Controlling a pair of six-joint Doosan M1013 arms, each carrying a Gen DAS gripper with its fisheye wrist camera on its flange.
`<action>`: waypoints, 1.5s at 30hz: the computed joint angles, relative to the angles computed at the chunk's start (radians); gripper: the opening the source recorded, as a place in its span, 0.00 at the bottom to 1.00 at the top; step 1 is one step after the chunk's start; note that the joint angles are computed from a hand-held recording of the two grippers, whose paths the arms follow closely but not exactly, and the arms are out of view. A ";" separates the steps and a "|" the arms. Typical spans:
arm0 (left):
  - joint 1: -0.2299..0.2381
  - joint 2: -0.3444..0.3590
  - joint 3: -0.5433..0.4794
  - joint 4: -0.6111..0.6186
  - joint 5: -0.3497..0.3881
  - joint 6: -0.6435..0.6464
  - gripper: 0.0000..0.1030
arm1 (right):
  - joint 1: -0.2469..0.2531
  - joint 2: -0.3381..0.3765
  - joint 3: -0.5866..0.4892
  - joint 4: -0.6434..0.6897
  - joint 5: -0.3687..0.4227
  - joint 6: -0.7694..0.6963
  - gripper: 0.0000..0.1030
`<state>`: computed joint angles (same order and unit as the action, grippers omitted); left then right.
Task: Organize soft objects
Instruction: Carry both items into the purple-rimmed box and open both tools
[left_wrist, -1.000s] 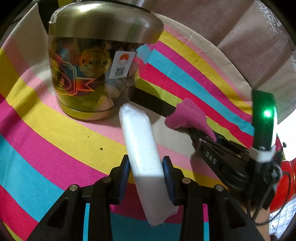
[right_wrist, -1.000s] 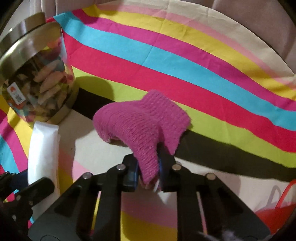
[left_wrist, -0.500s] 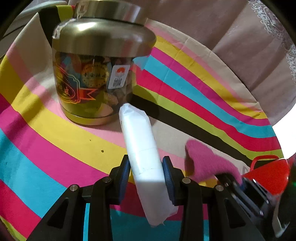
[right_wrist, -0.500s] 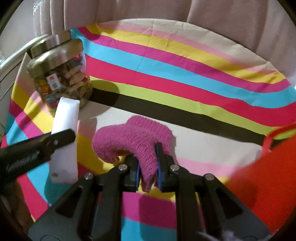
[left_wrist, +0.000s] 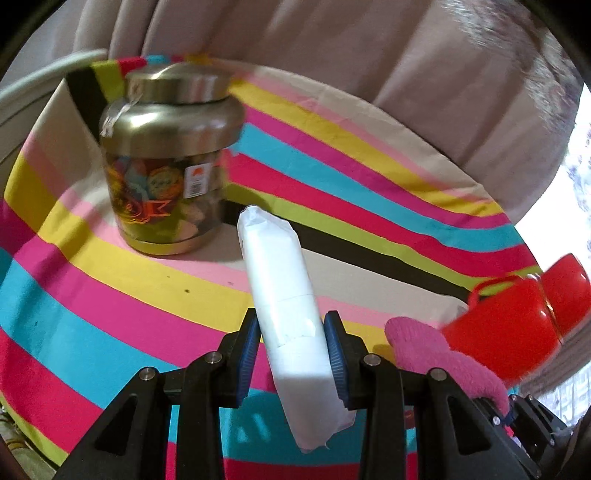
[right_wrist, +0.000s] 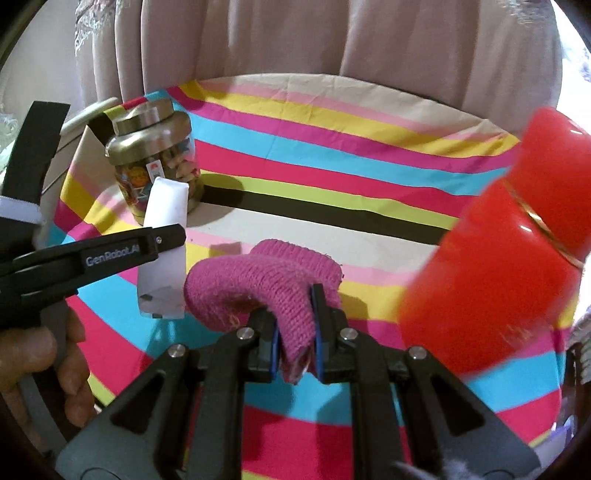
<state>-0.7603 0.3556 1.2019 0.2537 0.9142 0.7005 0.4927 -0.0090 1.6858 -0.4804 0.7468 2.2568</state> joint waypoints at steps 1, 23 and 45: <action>-0.008 -0.005 0.000 0.002 -0.002 0.008 0.36 | 0.002 -0.011 0.007 -0.006 0.004 0.011 0.16; -0.155 -0.064 0.018 -0.057 -0.024 0.189 0.36 | 0.047 -0.290 0.189 -0.146 0.230 0.265 0.16; -0.331 -0.027 -0.056 -0.279 0.043 0.509 0.36 | 0.056 -0.518 0.309 -0.178 0.558 0.464 0.16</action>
<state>-1.0913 0.3290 1.1454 -0.0257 0.9575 1.2094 0.5486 -0.5272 1.9950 -0.6583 1.3053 2.7206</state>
